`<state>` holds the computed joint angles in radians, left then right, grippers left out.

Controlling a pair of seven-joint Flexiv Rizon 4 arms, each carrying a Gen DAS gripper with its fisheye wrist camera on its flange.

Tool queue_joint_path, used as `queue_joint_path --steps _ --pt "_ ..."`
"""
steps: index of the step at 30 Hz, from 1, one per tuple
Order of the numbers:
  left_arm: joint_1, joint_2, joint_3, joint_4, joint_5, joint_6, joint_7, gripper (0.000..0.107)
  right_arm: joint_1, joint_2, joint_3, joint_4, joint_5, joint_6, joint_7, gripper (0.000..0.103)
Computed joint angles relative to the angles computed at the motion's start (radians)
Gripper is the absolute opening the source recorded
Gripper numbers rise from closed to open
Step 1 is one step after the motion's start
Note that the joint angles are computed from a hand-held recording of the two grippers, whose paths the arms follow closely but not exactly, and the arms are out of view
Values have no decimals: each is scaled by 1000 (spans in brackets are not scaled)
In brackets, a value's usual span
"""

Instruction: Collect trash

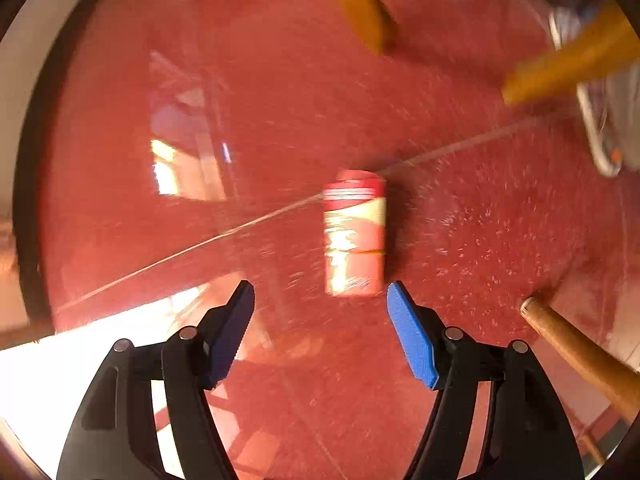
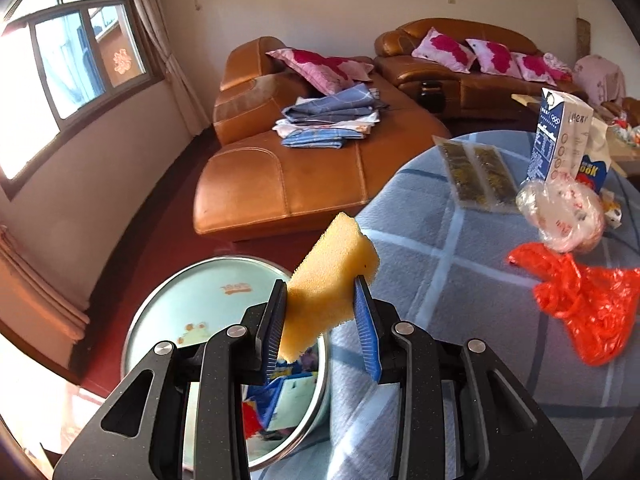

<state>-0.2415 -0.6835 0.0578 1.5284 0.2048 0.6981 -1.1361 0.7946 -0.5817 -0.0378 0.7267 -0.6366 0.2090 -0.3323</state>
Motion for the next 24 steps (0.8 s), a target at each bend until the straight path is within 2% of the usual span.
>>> queue_joint_path --steps 4,6,7,10,12,15,18,21,24 --pt "-43 -109 9 -104 24 -61 -19 67 -6 -43 -9 -75 21 -69 -24 34" --pt "-36 -161 14 -173 -18 -129 -74 60 -2 -78 -18 -140 27 -123 -52 34" --pt "-29 -177 16 -202 -33 -166 -91 49 0 -95 -22 -171 32 -145 -67 34" --pt "27 -189 -20 -211 -124 -173 -122 47 3 -102 -33 -187 47 -161 -75 34" --pt "39 -182 -22 -212 -136 -182 -121 42 5 -90 -37 -161 47 -148 -65 34" --pt "91 -155 -51 -194 -224 -210 -136 39 3 -78 -31 -136 53 -127 -57 34" --pt "137 -77 -84 -126 -296 -169 -96 39 5 -57 -30 -96 43 -97 -36 34" --pt "187 40 -112 -68 -394 -156 -59 39 1 -18 -17 -27 32 -36 -1 34" --pt "228 153 -132 -56 -489 -171 -13 39 5 -8 -5 -10 17 -11 -11 34"
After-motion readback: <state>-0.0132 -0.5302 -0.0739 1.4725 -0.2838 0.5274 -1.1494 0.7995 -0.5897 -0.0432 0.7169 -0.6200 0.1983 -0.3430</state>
